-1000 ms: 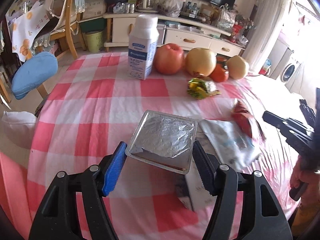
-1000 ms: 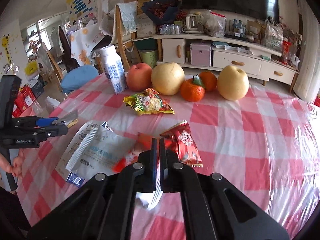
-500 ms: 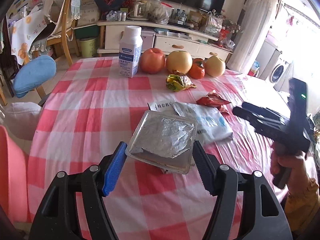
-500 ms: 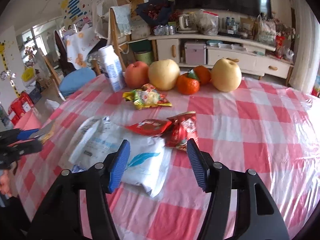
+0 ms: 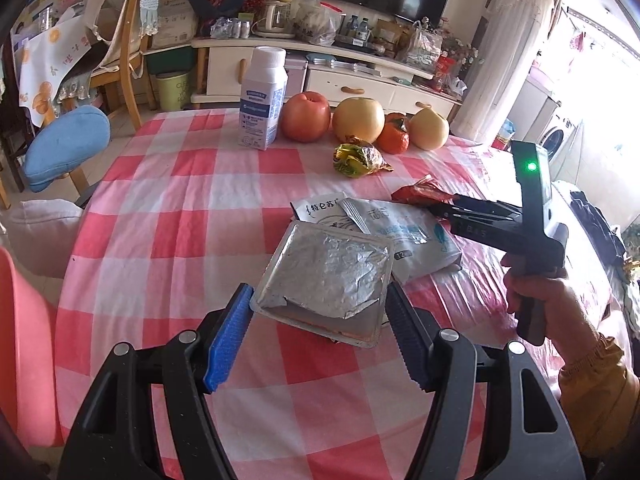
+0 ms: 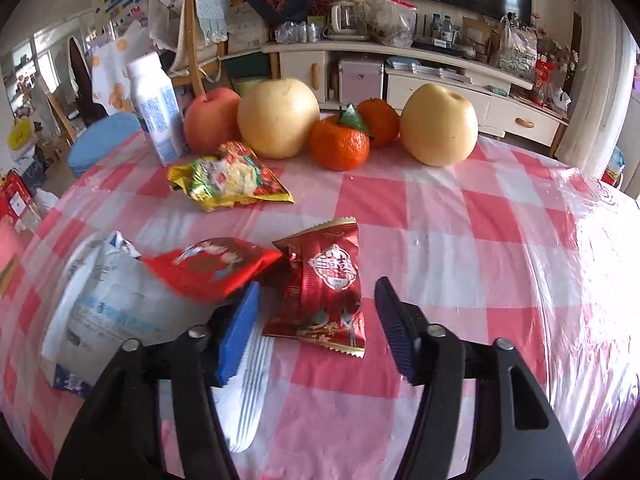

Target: Collect trash

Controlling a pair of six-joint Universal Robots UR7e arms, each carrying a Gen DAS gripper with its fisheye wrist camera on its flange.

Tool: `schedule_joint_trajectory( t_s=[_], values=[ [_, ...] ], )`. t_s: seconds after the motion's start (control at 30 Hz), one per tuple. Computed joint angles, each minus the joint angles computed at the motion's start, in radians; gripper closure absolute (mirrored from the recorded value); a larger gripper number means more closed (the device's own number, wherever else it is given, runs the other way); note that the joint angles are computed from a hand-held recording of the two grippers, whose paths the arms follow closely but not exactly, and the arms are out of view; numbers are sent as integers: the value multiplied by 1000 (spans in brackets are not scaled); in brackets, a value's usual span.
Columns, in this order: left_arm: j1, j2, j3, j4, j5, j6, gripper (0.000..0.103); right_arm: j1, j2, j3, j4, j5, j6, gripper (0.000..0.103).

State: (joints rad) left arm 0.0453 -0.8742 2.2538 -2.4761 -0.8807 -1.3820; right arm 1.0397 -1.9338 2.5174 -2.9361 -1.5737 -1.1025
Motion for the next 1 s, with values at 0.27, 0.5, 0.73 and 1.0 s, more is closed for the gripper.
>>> schedule_joint_trajectory(
  t_s=[0.27,0.5,0.73,1.0],
  values=[
    [1,9,-2,-15,-7,11,35,5,-3,9,-18,-9,-17,68],
    [-16,-19,14,-6,8,-5,35,-53,-81,30,4,66,-19,71],
    [-45,-57,34,17,22,-35,35,-113,-248,60,108,173,-38,71],
    [-79,-130,68,80,47,-113,35,-139,-471,109,333,235,-60,71]
  ],
)
